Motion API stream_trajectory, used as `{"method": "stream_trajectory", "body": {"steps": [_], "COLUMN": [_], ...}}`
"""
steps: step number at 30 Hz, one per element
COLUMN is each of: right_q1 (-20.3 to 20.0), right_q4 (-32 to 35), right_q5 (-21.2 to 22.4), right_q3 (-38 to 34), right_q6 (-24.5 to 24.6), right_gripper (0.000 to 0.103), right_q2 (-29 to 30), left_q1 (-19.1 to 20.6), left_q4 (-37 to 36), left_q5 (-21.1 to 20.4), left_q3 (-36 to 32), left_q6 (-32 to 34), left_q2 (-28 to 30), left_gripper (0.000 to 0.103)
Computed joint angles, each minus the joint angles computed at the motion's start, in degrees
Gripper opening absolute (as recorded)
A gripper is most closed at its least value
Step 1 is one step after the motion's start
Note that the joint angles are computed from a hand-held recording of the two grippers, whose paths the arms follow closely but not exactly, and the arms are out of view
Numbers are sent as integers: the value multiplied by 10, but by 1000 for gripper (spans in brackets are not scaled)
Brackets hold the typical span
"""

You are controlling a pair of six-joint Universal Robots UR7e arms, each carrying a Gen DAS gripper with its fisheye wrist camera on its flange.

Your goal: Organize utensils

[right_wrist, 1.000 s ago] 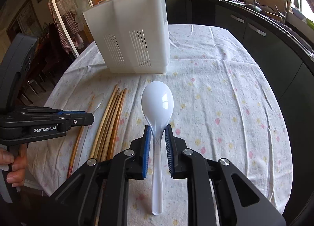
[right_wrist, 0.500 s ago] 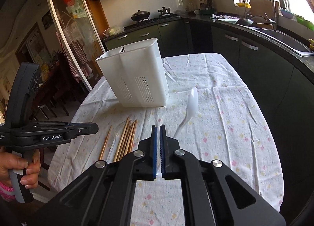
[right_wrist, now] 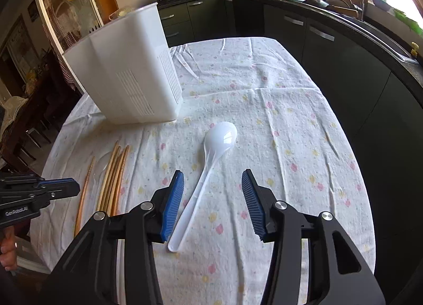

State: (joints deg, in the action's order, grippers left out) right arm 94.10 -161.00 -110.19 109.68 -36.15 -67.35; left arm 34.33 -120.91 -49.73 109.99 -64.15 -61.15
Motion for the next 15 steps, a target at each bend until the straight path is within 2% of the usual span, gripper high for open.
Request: {"method": "stream_trajectory", "body": {"steps": [4, 5, 7, 11, 12, 14, 15], "right_q1": [8, 10, 13, 18, 18, 21, 23], "right_q4": [-8, -15, -39, -68, -64, -52, -42], "right_q5": [-50, -63, -67, -82, -83, -87, -94], "right_q3": [-27, -32, -33, -50, -55, -65, -71], "right_q6": [5, 4, -6, -11, -7, 0, 5], "right_gripper": [48, 51, 67, 69, 67, 38, 36], "right_q2": [46, 57, 71, 98, 100, 102, 104], "left_q1": [-2, -1, 1, 5, 5, 6, 6], "left_q4": [6, 7, 7, 8, 7, 6, 6], "left_q5": [-1, -1, -4, -12, -13, -14, -14], "left_q3": [0, 0, -1, -1, -1, 0, 0], "left_q6": [3, 3, 6, 11, 12, 13, 14], "left_q2": [-2, -3, -2, -2, -2, -2, -2], "left_gripper": [5, 5, 5, 5, 5, 5, 5]}}
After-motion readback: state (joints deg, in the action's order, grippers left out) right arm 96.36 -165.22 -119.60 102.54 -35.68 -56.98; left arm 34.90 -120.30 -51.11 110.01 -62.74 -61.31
